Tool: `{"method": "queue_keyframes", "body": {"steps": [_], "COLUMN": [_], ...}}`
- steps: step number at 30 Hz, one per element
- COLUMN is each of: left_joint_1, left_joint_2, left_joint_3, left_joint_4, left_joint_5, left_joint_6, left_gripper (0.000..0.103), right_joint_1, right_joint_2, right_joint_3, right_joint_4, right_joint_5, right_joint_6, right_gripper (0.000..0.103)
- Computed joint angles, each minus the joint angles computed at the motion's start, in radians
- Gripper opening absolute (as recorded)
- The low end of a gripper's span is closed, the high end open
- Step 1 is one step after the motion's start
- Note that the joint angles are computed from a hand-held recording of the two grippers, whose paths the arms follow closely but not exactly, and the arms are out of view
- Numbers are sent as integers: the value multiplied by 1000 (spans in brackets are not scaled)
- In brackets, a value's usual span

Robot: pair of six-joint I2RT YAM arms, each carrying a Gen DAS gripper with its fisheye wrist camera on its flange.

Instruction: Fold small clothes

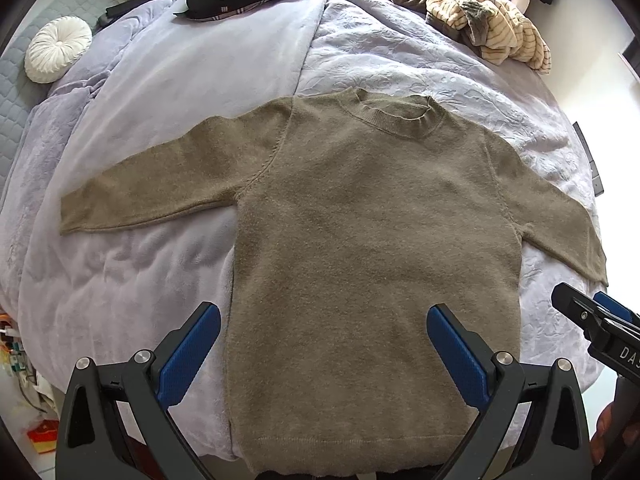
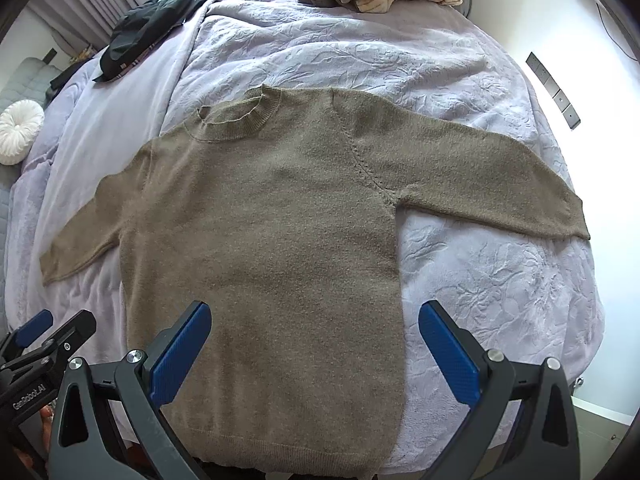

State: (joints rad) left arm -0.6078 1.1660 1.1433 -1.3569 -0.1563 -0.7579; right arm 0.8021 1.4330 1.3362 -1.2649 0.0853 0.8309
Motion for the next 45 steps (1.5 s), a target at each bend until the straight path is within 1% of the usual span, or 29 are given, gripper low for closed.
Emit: {"method": "queue_keyframes", "body": {"steps": [11, 41, 45], "left_joint_1": [10, 33, 33], "left_joint_2": [4, 0, 0], "left_joint_3": [1, -8, -8], "left_joint_4": [-9, -5, -6], "left_joint_5": [-13, -7, -7], "left_joint_6": [-2, 14, 15], "left_gripper": [103, 103, 103], "right_joint_1": [1, 7, 12], "right_joint_2": [2, 29, 27], "right_joint_3": [4, 24, 6], "right_joint_4": [-5, -13, -4], "right_joint_5": [3, 6, 11], "right_joint_6": [-7, -8, 1], "right_gripper": [103, 103, 103]}}
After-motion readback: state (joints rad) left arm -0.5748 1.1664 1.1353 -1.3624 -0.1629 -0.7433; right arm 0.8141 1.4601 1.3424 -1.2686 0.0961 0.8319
